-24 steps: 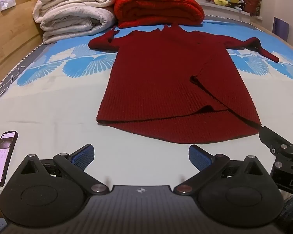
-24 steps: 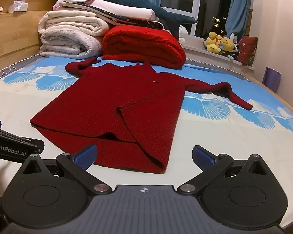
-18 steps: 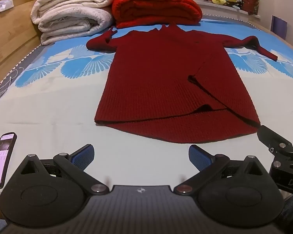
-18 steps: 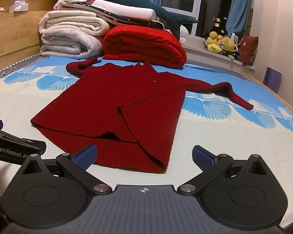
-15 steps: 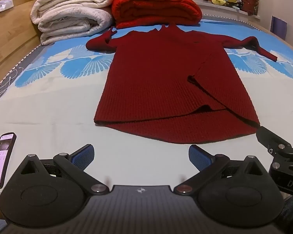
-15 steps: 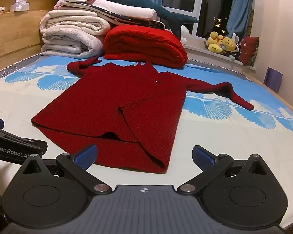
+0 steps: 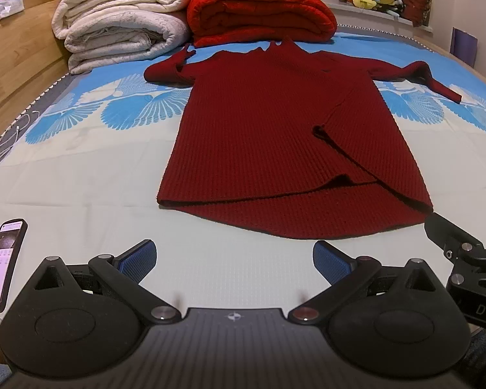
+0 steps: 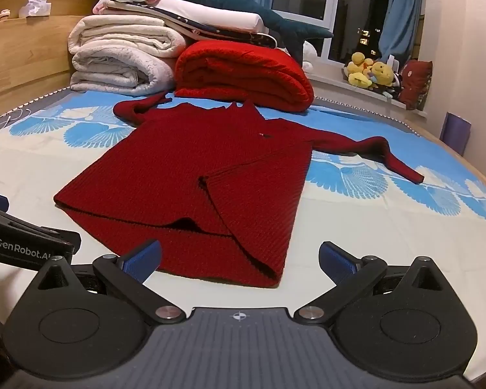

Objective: Fold small clothes

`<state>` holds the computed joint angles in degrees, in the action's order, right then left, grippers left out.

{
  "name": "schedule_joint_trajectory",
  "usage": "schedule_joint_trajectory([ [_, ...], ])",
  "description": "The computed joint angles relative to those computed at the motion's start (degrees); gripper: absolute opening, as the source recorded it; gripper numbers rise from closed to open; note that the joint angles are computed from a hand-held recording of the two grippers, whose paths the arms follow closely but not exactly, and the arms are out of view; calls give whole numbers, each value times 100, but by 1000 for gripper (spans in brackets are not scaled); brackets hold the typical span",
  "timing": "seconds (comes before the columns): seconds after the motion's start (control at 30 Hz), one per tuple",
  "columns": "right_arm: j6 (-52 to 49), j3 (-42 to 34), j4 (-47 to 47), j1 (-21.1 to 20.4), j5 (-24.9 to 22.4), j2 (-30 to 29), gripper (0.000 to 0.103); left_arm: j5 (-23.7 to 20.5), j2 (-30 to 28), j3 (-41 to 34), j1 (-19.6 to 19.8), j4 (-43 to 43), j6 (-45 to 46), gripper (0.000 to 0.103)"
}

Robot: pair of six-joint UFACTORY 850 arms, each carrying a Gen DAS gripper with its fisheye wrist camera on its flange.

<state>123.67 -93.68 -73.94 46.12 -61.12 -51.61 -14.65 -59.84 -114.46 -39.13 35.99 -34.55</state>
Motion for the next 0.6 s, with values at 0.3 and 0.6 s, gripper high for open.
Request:
schedule_joint_trajectory([
  [0.3,-39,-44,21,5,14,-23,102,-41,-12,-24,5,-151,161,103],
  [0.6,-69,-79,35,4,9,-37,102,-50,-37,-61,10,-201,206,103],
])
